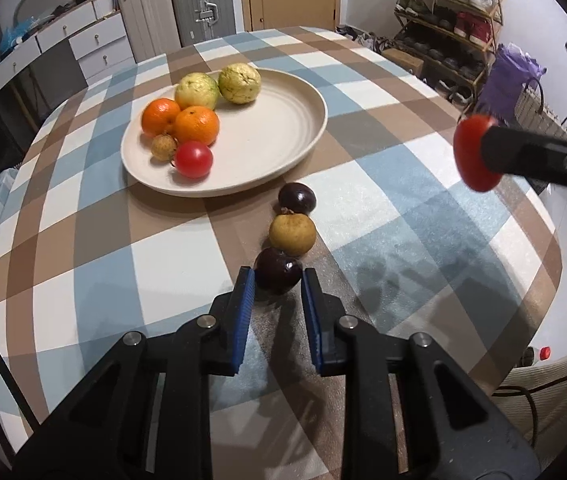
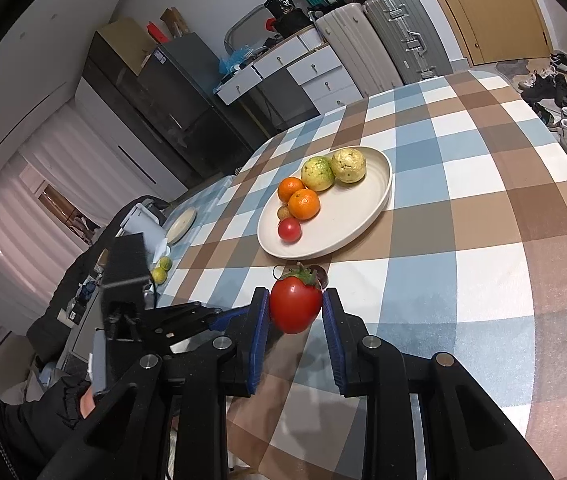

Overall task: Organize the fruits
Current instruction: 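Close the left tool on the dark purple plum and lift it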

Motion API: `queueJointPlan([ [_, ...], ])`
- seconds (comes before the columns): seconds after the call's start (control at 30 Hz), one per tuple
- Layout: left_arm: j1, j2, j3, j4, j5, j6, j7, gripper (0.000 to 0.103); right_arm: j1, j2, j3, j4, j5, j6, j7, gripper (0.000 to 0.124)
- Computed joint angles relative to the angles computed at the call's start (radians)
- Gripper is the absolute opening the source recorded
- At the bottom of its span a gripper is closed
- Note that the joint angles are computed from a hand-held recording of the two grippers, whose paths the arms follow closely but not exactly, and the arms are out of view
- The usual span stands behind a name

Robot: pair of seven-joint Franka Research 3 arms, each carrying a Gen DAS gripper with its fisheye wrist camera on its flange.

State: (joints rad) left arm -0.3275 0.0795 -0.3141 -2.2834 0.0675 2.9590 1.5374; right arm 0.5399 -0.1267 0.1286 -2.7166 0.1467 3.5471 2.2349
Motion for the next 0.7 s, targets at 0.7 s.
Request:
queueJointPlan([
  [0.7,0.043,0.045,0.000,0.231,-0.467,-0.035,0.323,0.021,-0.054,0.045,0.095,0.146,0.349,-0.003,-0.267,0.027],
])
